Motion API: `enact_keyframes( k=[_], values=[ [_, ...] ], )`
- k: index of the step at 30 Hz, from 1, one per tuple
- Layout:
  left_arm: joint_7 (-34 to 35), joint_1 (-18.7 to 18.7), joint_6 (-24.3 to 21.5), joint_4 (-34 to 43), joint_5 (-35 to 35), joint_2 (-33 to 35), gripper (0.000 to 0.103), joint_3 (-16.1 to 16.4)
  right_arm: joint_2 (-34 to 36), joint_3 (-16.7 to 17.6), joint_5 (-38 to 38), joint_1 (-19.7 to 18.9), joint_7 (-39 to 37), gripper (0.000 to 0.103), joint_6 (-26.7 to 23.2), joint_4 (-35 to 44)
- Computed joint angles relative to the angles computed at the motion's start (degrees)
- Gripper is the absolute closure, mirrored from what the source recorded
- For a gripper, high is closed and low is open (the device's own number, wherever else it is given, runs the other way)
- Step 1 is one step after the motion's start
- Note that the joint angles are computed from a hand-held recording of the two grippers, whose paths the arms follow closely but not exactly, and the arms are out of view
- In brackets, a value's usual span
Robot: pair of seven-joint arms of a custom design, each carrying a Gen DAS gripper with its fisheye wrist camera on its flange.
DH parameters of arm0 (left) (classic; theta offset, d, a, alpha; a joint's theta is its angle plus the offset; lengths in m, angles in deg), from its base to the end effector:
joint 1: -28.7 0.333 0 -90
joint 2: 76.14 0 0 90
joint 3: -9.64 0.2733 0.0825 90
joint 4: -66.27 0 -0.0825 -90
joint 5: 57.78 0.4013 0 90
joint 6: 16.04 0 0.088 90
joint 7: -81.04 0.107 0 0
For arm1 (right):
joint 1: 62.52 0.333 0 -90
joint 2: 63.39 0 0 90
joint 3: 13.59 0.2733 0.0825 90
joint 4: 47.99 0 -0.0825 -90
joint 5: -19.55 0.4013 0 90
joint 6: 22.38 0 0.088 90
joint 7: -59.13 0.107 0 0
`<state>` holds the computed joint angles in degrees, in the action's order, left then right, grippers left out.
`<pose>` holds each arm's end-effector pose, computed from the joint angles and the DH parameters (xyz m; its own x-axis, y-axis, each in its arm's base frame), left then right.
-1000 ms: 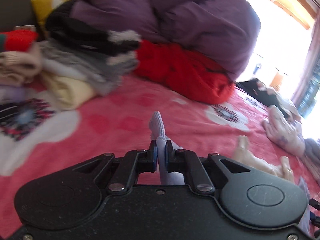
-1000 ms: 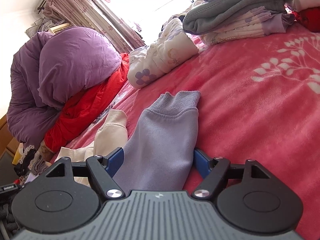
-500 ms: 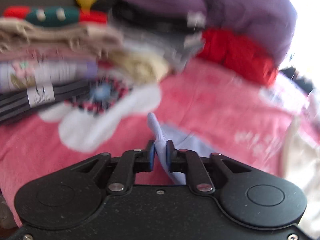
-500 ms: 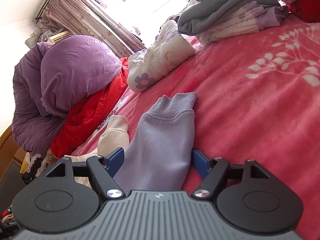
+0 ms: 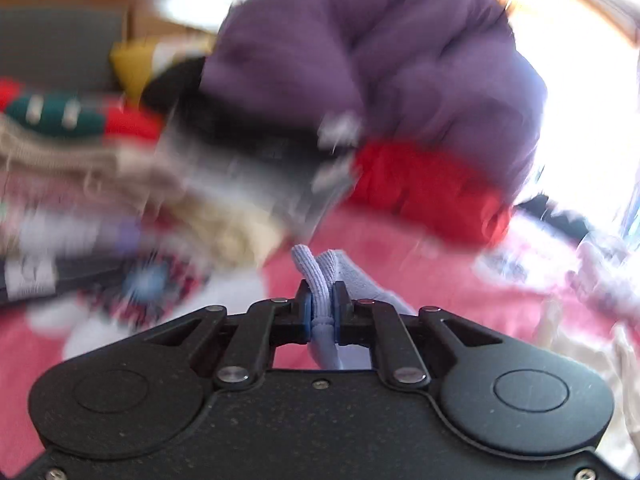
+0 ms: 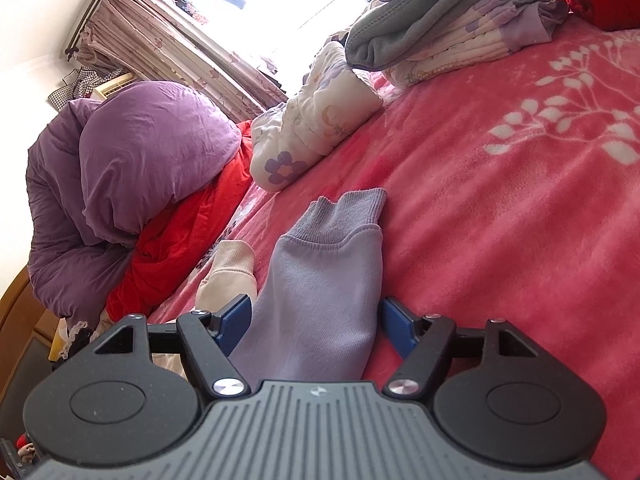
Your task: Fold clothes
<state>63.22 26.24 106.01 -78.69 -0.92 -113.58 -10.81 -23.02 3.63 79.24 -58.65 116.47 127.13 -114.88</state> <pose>0.4079 -0.1355 0.4866 0.7893 -0.5882 0.1761 -0.1463 -0.4586 -0.8765 0.7559 0.1938 0.4294 0.3304 -0.6367 -0.6967 -0.7522 0.2683 -0.6019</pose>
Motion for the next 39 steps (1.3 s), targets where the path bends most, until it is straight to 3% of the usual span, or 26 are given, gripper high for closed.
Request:
enact_keyframes(
  k=[1,4,6,7,8,10,12,15,16,17,18,19,20,22,26,32,35,38,39],
  values=[
    [-0.5,0.7,-0.6,0.4,1.8,0.3,0.089,-0.9,0.1,0.0,0.0,0.0,0.0,0.032,0.0,0.1],
    [2.9,-0.1,-4.1,1.7,-2.3,2.5,0.088,0.4,0.5,0.0,-0.3,0.1,-0.2,0.031,-0.1,0.6],
    [5.0,-0.6,-6.4,2.7,-5.0,4.0,0.079,1.3,0.8,0.1,-0.4,0.1,-0.4,0.031,-0.2,1.0],
    [3.5,-0.5,-7.6,2.5,-4.6,3.5,0.067,0.6,0.9,0.1,-0.4,0.0,-0.3,0.031,-0.3,1.2],
    [1.9,-0.5,-9.1,2.5,-4.4,3.2,0.062,-0.1,1.1,0.2,-0.3,0.0,-0.3,0.031,-0.4,1.3],
    [0.1,-1.0,-10.5,2.9,-3.5,3.1,0.062,-0.8,1.2,0.4,0.0,-0.1,-0.2,0.031,-0.2,1.6],
    [-0.5,-2.1,-7.5,1.9,-2.1,2.1,0.063,0.2,1.3,0.5,0.1,-0.1,-0.3,0.031,0.1,1.7],
    [2.4,-4.0,4.9,-0.3,-1.7,1.5,0.064,5.1,1.8,0.6,0.2,0.0,0.1,0.032,0.3,2.3],
    [7.5,-3.6,6.6,0.7,-4.5,3.5,0.059,5.6,2.1,0.6,0.2,0.0,0.2,0.033,0.5,2.6],
    [12.9,-4.1,7.4,2.2,-7.3,6.0,0.051,6.6,2.3,0.6,0.2,0.0,0.5,0.034,0.6,2.9],
    [18.6,-4.4,7.4,3.9,-10.5,8.7,0.051,7.2,2.6,0.7,0.3,-0.1,0.8,0.035,0.6,3.2],
    [20.9,-3.9,4.3,6.7,-10.1,10.9,0.05,5.8,2.8,0.9,0.6,-0.2,1.1,0.036,0.6,3.5],
    [20.3,-3.0,2.3,8.3,-9.2,11.7,0.052,4.2,3.0,1.1,1.0,-0.4,1.3,0.037,0.7,3.6],
    [15.2,-2.0,3.2,8.0,-6.8,11.1,0.052,2.8,3.4,1.5,1.7,-0.8,1.6,0.041,0.8,4.0],
    [11.4,-1.3,2.5,9.6,-4.8,12.1,0.052,1.8,4.9,1.7,2.3,-0.9,3.2,0.043,0.8,5.8],
    [6.3,-1.6,2.5,11.9,-1.8,14.2,0.052,1.3,9.5,2.3,2.1,-1.0,8.5,0.044,-0.9,12.3],
    [4.5,-2.2,4.7,11.6,-1.7,14.2,0.052,2.2,13.5,2.9,1.8,-1.1,13.5,0.044,-3.1,18.0],
    [2.9,-2.3,5.5,12.0,-2.1,14.5,0.052,2.3,18.2,2.1,-1.4,0.2,18.7,0.059,-4.8,25.2],
    [2.3,-2.3,4.9,12.3,-1.9,14.8,0.052,2.0,20.2,1.6,-3.3,0.9,20.5,0.068,-5.7,28.3]
  ],
)
